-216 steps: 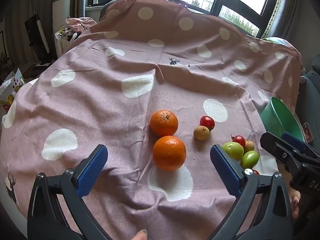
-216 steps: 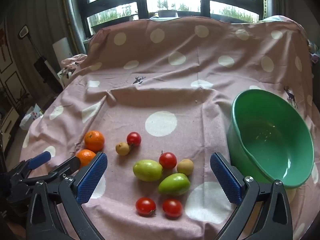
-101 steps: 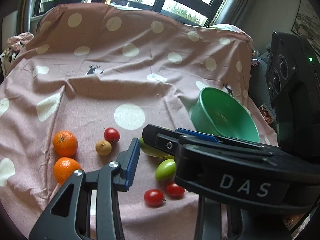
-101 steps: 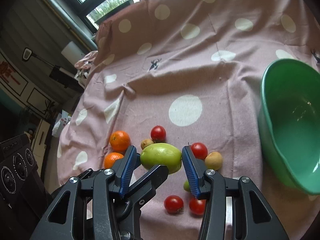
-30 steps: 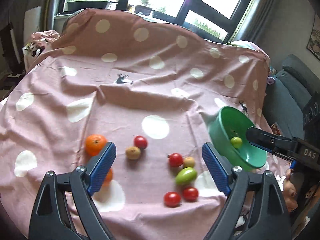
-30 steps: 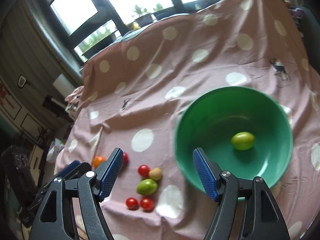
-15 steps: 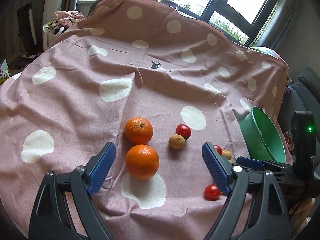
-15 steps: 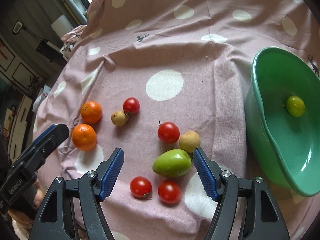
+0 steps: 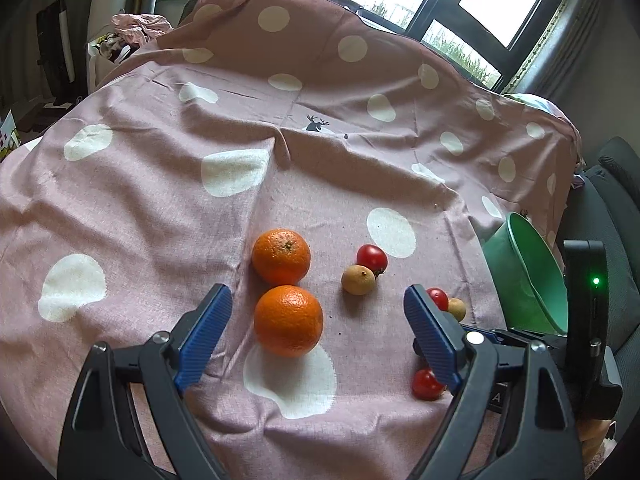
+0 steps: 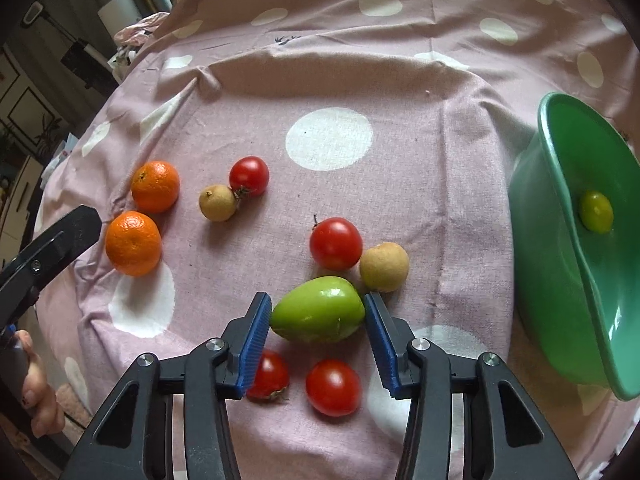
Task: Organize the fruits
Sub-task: 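Move the right gripper back toward the green fruit on the cloth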
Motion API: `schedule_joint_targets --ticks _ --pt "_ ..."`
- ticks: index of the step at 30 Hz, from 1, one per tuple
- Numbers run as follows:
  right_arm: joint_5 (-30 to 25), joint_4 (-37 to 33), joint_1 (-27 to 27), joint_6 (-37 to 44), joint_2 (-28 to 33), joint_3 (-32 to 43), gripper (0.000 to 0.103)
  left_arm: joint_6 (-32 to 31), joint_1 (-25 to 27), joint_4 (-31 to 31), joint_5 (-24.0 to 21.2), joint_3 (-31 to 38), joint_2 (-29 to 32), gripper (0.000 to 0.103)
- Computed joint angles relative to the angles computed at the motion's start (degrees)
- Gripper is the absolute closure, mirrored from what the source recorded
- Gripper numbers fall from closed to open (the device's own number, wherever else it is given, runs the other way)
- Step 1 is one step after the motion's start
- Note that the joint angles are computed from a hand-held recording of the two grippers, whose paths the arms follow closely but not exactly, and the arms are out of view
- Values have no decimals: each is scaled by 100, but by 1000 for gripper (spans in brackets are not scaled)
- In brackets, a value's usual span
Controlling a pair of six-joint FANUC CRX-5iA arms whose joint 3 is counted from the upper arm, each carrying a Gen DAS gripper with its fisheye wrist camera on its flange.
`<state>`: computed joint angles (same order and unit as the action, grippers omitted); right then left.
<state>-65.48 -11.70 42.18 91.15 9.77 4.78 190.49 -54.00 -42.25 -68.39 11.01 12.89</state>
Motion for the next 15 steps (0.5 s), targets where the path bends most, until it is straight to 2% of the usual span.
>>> schedule_joint_targets --ticks 5,9,15 --pt "-147 -713 -193 -143 196 330 54 11 6 32 -142 33 28 15" --pt "-184 -725 -162 -308 262 386 54 -16 63 149 -127 5 26 17" --pt "-193 -850 -255 -166 188 396 54 28 96 217 167 -83 -25 22"
